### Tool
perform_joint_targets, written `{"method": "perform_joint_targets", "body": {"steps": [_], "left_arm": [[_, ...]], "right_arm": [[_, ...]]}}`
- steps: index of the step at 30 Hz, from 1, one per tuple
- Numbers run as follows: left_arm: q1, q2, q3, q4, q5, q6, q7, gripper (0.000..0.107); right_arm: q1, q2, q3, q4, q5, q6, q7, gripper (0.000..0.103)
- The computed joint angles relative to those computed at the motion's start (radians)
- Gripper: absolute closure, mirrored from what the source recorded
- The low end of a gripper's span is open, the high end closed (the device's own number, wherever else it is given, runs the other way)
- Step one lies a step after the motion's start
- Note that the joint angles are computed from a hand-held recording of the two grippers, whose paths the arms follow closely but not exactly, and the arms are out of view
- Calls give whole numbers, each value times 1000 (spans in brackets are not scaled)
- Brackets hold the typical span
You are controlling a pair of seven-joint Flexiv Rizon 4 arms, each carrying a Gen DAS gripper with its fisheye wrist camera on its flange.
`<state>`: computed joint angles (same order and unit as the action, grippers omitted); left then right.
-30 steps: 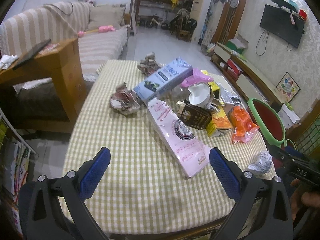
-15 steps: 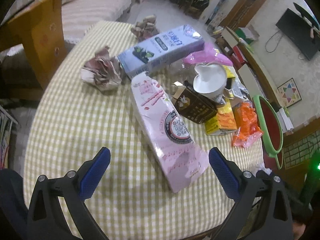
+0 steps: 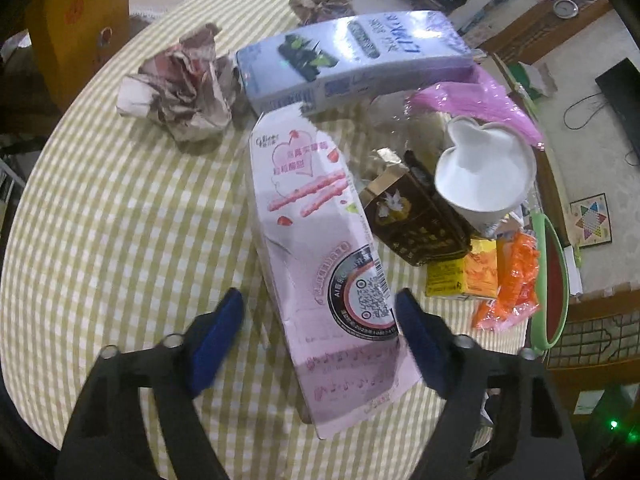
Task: Collect trash
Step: 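Grasp the pink carton with the left tool while the right grasps crumpled paper, then carry the crumpled paper to the bin and release it with the right tool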
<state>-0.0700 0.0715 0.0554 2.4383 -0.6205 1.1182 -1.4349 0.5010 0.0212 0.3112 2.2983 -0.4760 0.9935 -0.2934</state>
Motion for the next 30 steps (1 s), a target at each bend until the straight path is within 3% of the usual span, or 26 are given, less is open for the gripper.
{"method": "perform_joint_targets", "body": {"steps": [6, 7, 10, 22, 30], "left_arm": [[-25, -6, -14, 3, -61, 25, 35, 51], [-26, -3, -14, 4, -61, 25, 34, 53], [-31, 13, -8, 14, -73, 24, 53, 54], [-9, 105, 24, 23, 43, -3, 47, 56], [21, 199, 51, 27, 145, -4, 50, 57]], "right_arm": [[-1, -2, -1, 2, 20, 6, -20, 35], [0, -3, -1, 2, 31, 8, -28, 45], [-1, -2, -1, 4, 41, 27, -39, 51], [-4, 22, 5, 10, 11, 118, -45, 53], [-20, 42, 2, 2, -92, 151, -38, 53]]}}
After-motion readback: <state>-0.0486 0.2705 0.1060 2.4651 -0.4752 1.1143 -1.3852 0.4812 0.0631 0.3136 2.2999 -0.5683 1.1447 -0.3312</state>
